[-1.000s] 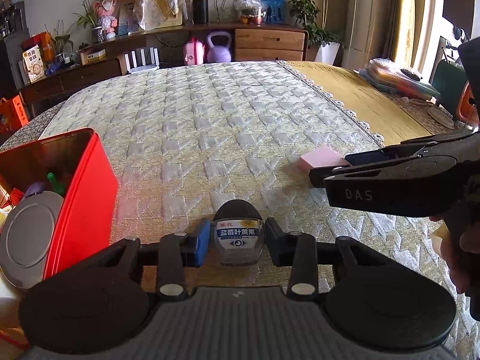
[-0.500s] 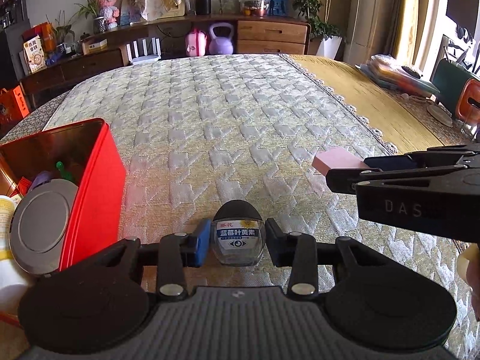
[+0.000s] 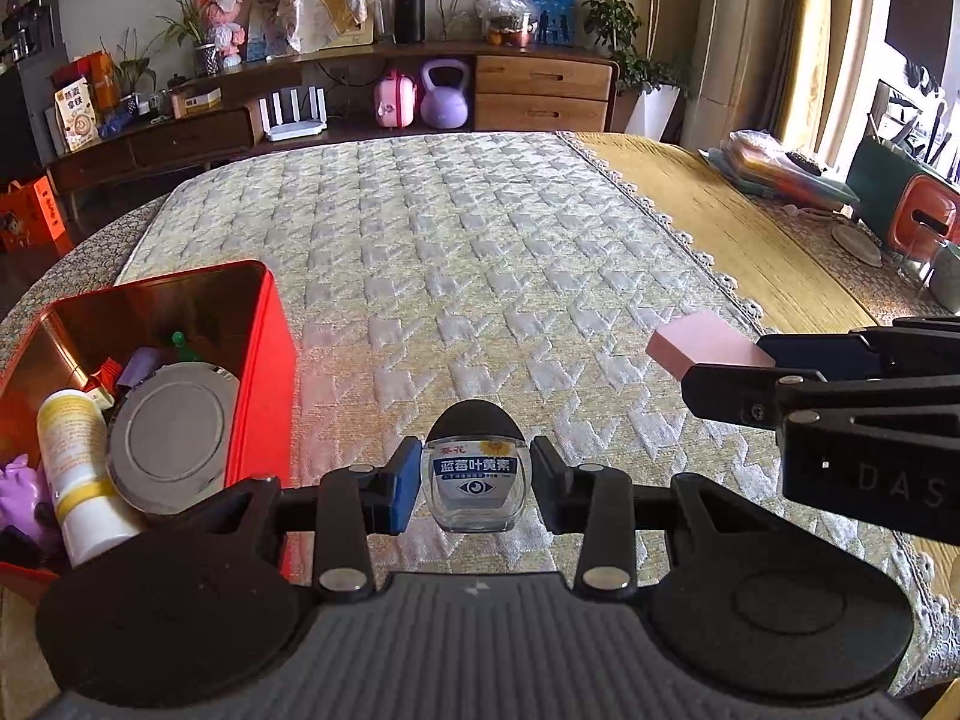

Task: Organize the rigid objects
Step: 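Carry the bottle with the left tool while the right tool carries the sponge to the red tin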

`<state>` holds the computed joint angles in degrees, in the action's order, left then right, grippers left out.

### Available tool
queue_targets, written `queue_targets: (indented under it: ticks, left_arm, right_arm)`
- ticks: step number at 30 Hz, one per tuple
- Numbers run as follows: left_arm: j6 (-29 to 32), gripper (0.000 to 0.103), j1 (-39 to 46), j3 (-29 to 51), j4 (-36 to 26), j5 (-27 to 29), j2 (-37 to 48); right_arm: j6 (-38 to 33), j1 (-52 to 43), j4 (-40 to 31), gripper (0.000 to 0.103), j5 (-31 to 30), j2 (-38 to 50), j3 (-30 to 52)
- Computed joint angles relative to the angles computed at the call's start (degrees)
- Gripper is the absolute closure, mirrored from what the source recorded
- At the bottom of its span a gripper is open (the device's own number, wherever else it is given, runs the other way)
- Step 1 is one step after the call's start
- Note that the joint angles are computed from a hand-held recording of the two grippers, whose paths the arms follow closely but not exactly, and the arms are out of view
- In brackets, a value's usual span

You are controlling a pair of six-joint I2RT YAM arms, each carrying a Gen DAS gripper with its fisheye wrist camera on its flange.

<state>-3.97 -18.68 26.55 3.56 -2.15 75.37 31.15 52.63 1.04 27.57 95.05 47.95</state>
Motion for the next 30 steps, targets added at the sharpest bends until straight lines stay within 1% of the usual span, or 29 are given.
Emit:
queue_targets:
  ticks: [5, 8, 12, 17, 24, 30]
  left_arm:
    - [1.4, 0.065, 1.9, -1.3, -5.7, 0.9, -7.1]
    - [2.4, 0.065, 3.8, -1.6, -9.4, 1.9, -10.9]
    - [4.1, 0.065, 7.4, -1.3, -14.4, 4.2, -15.4]
    - [7.2, 0.065, 12.7, -0.9, -19.1, 7.2, -19.9]
    - [13.3, 0.065, 23.1, 1.0, -23.3, 13.6, -21.9]
    - [19.0, 0.065, 31.9, 2.8, -24.3, 18.4, -20.5]
  right_arm:
    - [2.8, 2.4, -2.6, 0.062, 0.2, -2.8, 0.2]
    - [3.9, 4.3, -4.0, 0.062, 1.3, -3.7, 1.0]
    - [4.7, 6.6, -5.9, 0.062, 2.5, -3.5, 2.9]
    - [5.1, 9.2, -7.5, 0.062, 3.9, -2.5, 5.8]
    - [4.4, 11.7, -9.7, 0.062, 4.4, 1.6, 12.0]
    - [3.4, 13.1, -10.7, 0.062, 3.8, 7.0, 18.4]
